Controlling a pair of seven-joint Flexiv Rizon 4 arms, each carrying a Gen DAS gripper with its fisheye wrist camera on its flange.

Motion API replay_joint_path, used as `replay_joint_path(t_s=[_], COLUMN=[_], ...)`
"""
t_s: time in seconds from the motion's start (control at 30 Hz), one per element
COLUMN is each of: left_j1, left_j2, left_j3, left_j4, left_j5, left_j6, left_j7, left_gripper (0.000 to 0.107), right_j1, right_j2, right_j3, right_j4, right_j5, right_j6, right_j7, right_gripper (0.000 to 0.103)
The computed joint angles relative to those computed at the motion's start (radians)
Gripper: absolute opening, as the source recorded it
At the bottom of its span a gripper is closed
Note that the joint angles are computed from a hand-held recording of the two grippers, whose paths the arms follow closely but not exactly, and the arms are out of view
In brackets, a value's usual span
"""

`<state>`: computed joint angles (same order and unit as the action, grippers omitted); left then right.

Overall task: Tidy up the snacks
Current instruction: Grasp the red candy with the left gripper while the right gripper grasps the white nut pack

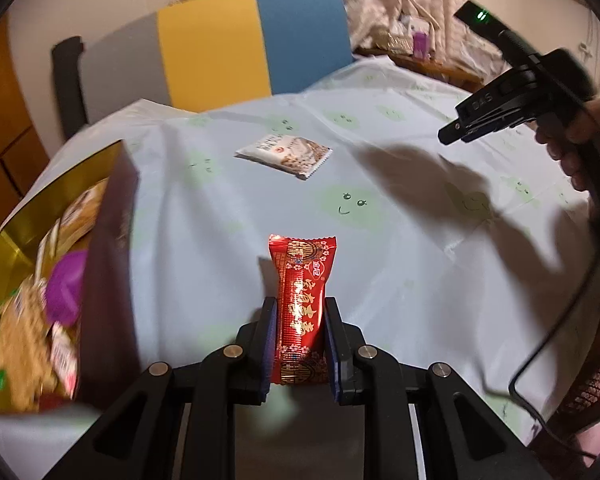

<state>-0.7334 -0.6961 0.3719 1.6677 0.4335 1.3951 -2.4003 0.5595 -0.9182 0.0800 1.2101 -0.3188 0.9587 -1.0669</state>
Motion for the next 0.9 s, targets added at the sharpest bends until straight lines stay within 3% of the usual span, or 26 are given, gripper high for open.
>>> replay_joint_path(t_s=[0.03, 0.2, 0.27, 0.6, 0.63, 0.7, 0.9], left_j1=[-0.035, -0.072, -0.04, -0.055, -0.058, -0.06, -0.052], left_j2=[-0.002, -0.012, -0.012, -0.03, -0.032, -0.035, -0.04], left_j3=[0.039, 0.085, 0.059, 0.089, 0.091, 0.094, 0.082], left_j4=[0.01, 0.031, 0.046, 0.107, 0.112, 0.121, 0.146], left_j5=[0.014, 0.036, 0.016, -0.094, -0.108, -0.132, -0.2], left_j6=[0.012, 0.052, 0.091, 0.212, 0.221, 0.236, 0.28], left_j7=[-0.048, -0.116, -0.107, -0.043, -0.037, -0.02, 0.043], left_gripper=[0.022, 0.022, 0.022, 0.022, 0.022, 0.023, 0.023], right_j1=[0.002, 0.006, 0.006, 0.0, 0.006, 0.019, 0.089], right_j2=[-0.001, -0.006, -0.008, -0.02, -0.024, -0.044, -0.187], right_j3=[-0.002, 0.002, 0.011, 0.121, 0.125, 0.138, 0.12], right_j4=[0.0, -0.004, -0.003, -0.033, -0.047, -0.099, -0.378], right_j5=[-0.002, -0.01, -0.011, 0.065, 0.073, 0.09, 0.12], right_j6=[-0.003, -0.006, 0.0, 0.007, 0.0, -0.027, -0.146], right_j7=[-0.001, -0.023, -0.048, -0.267, -0.285, -0.322, -0.388], right_gripper=[0.036, 0.036, 0.036, 0.036, 0.036, 0.046, 0.047])
